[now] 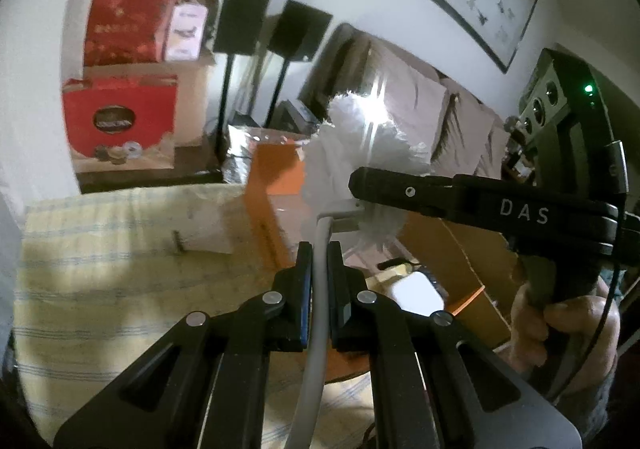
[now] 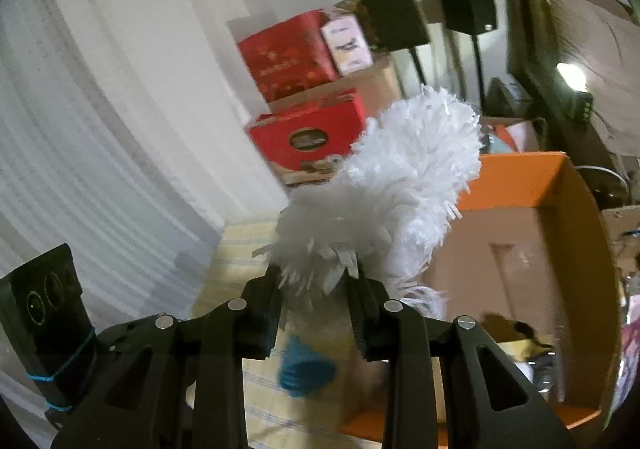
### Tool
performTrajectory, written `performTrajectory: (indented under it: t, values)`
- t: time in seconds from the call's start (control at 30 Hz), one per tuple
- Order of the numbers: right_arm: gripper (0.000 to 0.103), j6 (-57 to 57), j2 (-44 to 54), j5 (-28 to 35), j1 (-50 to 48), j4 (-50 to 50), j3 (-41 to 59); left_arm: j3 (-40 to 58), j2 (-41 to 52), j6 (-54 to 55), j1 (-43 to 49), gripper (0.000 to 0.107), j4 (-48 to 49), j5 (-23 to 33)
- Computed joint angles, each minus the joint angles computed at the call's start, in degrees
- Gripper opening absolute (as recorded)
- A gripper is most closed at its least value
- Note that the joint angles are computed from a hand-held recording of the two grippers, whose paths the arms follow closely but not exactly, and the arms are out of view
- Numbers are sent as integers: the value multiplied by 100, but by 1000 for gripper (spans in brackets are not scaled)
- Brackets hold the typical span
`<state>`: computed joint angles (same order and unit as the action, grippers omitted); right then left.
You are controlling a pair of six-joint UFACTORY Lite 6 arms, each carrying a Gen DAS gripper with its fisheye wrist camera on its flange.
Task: Organize objects
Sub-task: 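Lift the duster with both grippers and carry it over the orange box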
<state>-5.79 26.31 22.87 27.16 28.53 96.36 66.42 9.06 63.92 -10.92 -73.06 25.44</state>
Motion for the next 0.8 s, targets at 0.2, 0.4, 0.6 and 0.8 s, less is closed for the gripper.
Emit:
performTrajectory:
  t: [0.2,0.4,0.6,0.8]
  values:
    - [29,-1012,-378,43,-671,895,-758,501,665,-255,-653,6,-68,-362]
    - [28,-1826,-347,154,-1244,1576,-976,1219,1401,-882,-1116,6,308,-659]
    - [27,-2416,60,338,-1689,2026,-727,1917,2095,-1776,-1408,7,1001,-875]
    - [26,-2687,585,548,-1970,2254,-340,2497,2663,-2893,-1609,7,2096,-974]
